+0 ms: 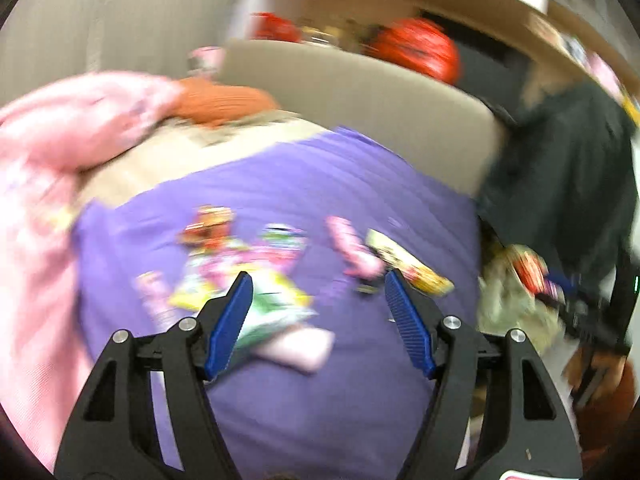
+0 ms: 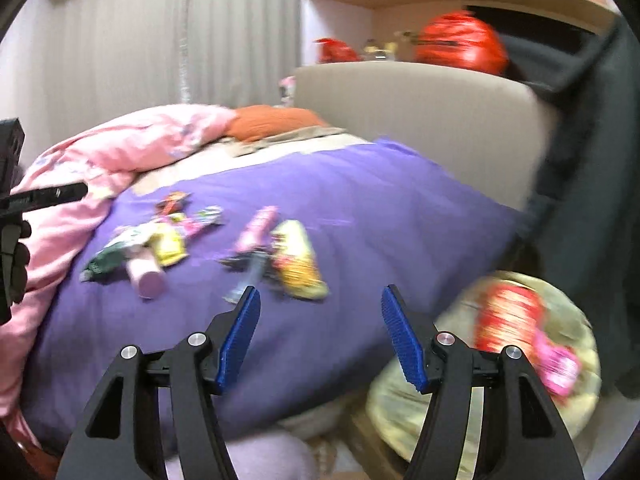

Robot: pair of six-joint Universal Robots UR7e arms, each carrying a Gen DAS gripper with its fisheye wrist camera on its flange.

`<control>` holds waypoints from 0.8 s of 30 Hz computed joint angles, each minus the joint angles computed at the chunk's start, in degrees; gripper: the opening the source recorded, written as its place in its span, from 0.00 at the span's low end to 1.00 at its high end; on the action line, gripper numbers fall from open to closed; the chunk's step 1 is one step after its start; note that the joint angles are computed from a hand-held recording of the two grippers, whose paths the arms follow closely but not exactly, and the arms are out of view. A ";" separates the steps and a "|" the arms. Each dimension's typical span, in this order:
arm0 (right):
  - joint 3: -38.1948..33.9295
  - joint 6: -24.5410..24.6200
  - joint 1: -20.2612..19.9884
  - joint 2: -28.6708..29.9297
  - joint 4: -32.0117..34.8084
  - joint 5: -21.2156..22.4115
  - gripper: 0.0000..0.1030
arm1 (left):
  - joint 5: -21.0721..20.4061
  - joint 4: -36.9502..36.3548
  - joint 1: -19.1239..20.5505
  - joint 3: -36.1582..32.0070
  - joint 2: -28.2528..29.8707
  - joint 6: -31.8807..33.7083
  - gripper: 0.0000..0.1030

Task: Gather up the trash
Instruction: 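Grasp the white-green snack packet with the left tool and lift it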

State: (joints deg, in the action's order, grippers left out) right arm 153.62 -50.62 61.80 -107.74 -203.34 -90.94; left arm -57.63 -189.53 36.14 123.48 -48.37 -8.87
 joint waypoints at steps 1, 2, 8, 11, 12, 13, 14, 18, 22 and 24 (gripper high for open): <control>-0.41 -0.03 3.62 4.03 -2.51 -2.67 0.58 | 0.36 -0.56 0.80 0.88 -1.25 -0.69 0.63; -0.66 0.07 5.48 6.07 -3.68 -3.94 0.58 | 0.51 -0.90 2.10 1.68 -2.82 -1.05 0.63; -2.54 1.45 13.30 16.23 -6.60 -7.38 0.58 | -9.16 -0.73 9.43 1.07 -4.63 -0.51 0.72; -3.20 1.15 15.45 20.67 -9.41 -9.96 0.58 | -10.77 -2.35 11.05 0.36 -2.17 2.31 0.72; -3.32 0.94 15.66 21.93 -10.28 -10.50 0.58 | -10.44 -1.24 11.33 -0.03 -1.63 2.67 0.72; -3.38 0.93 15.66 22.78 -10.80 -10.80 0.58 | -9.75 0.72 11.75 -0.74 -0.96 2.30 0.72; -3.50 1.08 15.60 23.71 -11.26 -11.09 0.58 | -8.56 1.55 11.93 -1.22 -0.23 1.62 0.72; -3.12 0.68 13.86 26.51 -13.37 -11.08 0.58 | -3.25 1.79 12.05 -1.80 2.03 2.21 0.72; -3.24 1.02 11.35 27.44 -12.63 -9.97 0.58 | -4.49 6.44 12.51 -3.02 2.78 4.17 0.72; -3.43 1.47 10.39 27.60 -11.93 -9.12 0.58 | -5.55 8.89 13.07 -3.73 3.37 4.45 0.72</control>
